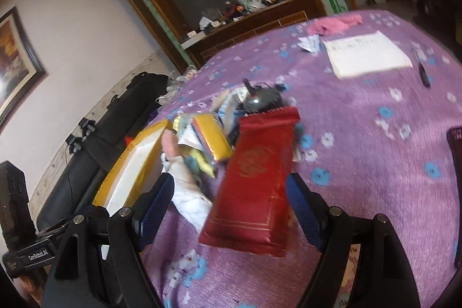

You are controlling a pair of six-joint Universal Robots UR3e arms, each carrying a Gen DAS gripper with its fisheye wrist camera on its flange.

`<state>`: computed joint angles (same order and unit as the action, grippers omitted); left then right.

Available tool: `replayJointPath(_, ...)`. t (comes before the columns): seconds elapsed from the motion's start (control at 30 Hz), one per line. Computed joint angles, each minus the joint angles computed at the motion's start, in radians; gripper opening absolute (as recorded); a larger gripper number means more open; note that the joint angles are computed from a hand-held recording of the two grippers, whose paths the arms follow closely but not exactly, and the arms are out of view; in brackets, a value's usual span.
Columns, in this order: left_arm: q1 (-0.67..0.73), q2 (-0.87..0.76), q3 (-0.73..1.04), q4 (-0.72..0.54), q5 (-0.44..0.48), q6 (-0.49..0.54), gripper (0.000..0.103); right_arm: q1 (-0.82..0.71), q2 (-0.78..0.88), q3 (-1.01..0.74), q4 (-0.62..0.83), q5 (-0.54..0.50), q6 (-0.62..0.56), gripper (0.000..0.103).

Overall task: Organize soft objects
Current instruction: 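Move the right tool over the pile toward the red packet, then close the right gripper on the red gold-emblem packet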

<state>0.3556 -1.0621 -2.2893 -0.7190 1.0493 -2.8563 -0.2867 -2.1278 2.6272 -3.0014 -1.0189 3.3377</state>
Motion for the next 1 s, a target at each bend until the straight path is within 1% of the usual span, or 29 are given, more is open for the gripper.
replayJointPath(0.03, -0.009, -0.016, 0.004, 0.003, 0.000, -0.003, 0.101, 0.007, 0.004, -0.002, 0.002, -0.016, -0.006, 0.079)
replayJointPath(0.1, -0.015, -0.022, 0.000, 0.011, -0.005, 0.001, 0.101, 0.004, 0.001, 0.006, 0.005, -0.016, -0.018, 0.079)
replayJointPath(0.3, -0.063, -0.056, -0.018, 0.107, 0.012, -0.006, 0.101, 0.068, 0.085, -0.027, -0.041, -0.071, -0.013, 0.079)
replayJointPath(0.43, -0.055, -0.071, -0.020, 0.098, -0.006, 0.011, 0.101, 0.098, 0.117, -0.040, -0.076, -0.101, 0.002, 0.079)
replayJointPath(0.57, -0.032, -0.061, -0.021, 0.087, -0.047, 0.011, 0.101, 0.087, 0.118, -0.016, -0.100, -0.089, 0.013, 0.079)
replayJointPath(0.63, -0.018, -0.030, -0.036, 0.085, -0.071, 0.026, 0.101, 0.078, 0.138, -0.007, -0.116, -0.080, 0.021, 0.079)
replayJointPath(0.77, -0.019, -0.010, -0.050, 0.110, -0.070, 0.020, 0.101, 0.046, 0.148, -0.005, -0.093, -0.045, 0.009, 0.079)
replayJointPath(0.87, -0.037, -0.031, -0.040, 0.120, -0.054, 0.021, 0.101, 0.055, 0.160, -0.018, -0.103, -0.060, 0.007, 0.079)
replayJointPath(1.0, -0.044, -0.048, -0.048, 0.136, -0.060, 0.019, 0.101, 0.063, 0.189, -0.032, -0.106, -0.059, 0.008, 0.079)
